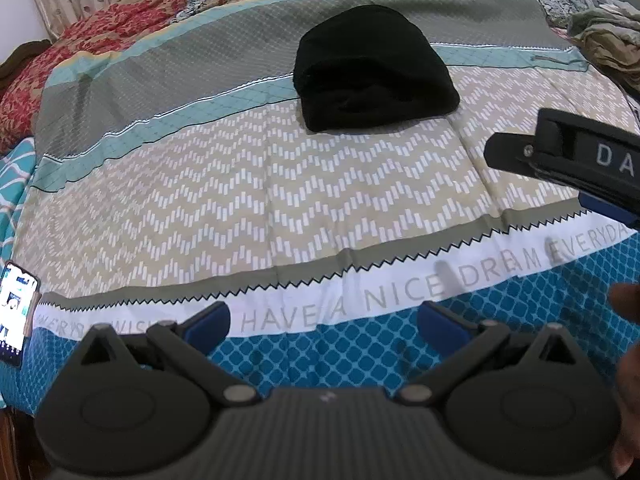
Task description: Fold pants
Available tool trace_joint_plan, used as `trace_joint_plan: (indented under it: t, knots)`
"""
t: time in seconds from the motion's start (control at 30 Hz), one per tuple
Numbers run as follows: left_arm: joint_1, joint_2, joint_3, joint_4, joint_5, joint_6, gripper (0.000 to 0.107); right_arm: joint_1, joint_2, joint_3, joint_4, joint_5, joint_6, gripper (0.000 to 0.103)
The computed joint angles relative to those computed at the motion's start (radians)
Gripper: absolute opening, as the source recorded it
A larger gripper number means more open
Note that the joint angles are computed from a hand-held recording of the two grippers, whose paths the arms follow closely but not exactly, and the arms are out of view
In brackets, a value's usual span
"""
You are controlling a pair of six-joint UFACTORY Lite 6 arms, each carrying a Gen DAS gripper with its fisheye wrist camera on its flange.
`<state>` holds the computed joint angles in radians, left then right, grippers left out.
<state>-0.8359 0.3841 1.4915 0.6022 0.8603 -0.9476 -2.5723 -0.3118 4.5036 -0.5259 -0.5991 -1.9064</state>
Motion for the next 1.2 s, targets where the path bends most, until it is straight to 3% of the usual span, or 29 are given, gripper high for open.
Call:
trace_joint_plan:
  t: [1.2]
  knots:
    - [0.016, -0.188, -0.142, 0.104, 0.017, -0.153, 0.103, 0.134, 0.031, -0.063, -0.154, -0.119, 0.069, 0.103]
